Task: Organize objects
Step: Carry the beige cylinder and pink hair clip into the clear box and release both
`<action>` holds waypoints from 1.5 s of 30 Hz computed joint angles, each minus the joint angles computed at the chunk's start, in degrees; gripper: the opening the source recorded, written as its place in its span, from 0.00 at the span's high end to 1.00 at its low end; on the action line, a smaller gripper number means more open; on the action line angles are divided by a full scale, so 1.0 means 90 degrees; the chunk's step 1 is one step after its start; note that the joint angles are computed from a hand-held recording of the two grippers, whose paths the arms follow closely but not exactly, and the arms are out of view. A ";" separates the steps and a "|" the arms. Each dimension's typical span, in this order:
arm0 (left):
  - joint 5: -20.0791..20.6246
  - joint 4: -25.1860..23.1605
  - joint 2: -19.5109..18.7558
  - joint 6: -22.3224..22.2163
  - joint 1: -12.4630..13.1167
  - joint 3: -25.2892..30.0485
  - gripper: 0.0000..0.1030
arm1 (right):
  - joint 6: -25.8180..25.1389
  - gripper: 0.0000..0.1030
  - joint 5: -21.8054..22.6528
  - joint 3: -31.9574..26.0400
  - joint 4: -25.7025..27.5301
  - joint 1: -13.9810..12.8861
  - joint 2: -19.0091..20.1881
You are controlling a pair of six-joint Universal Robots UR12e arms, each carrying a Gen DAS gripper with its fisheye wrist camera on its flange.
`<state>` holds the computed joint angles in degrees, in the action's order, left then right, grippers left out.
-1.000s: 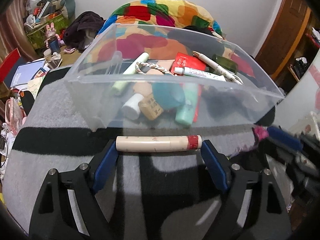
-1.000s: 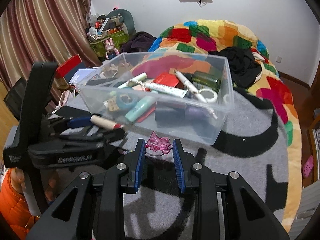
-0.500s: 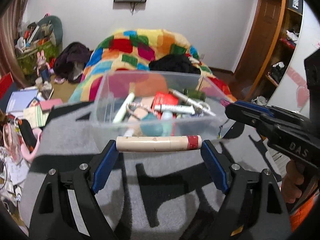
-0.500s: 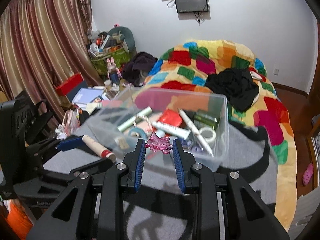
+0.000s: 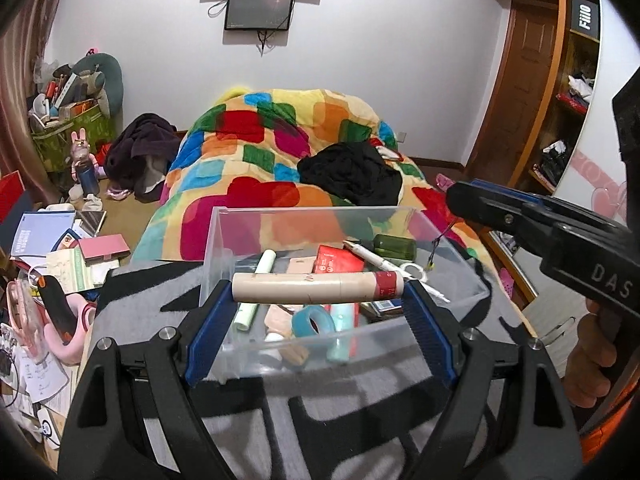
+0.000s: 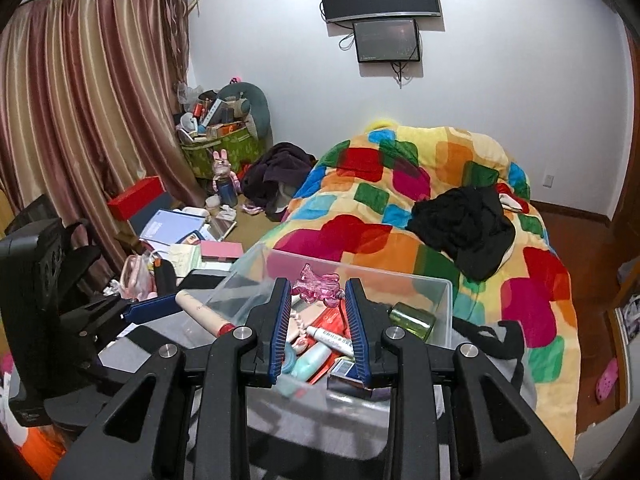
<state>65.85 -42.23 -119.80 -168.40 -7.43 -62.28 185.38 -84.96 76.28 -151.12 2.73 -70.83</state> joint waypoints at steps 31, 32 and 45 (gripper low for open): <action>-0.0208 -0.0276 -0.0129 0.0021 0.0030 0.0079 0.09 | 0.0131 0.56 0.0149 0.0199 0.0992 -0.0152 0.0027; -0.0205 -0.0162 -0.0089 0.0025 0.0037 0.0014 0.09 | 0.0119 0.53 0.0130 0.0260 0.0906 -0.0141 -0.0020; -0.0525 0.0899 0.0533 0.0330 0.0175 -0.1007 0.05 | 0.0051 0.28 -0.0489 0.0990 -0.0272 0.0047 -0.0537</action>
<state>61.13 -34.14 -115.00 -165.43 -5.85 -71.34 185.84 -89.36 85.19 -153.58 3.16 -75.67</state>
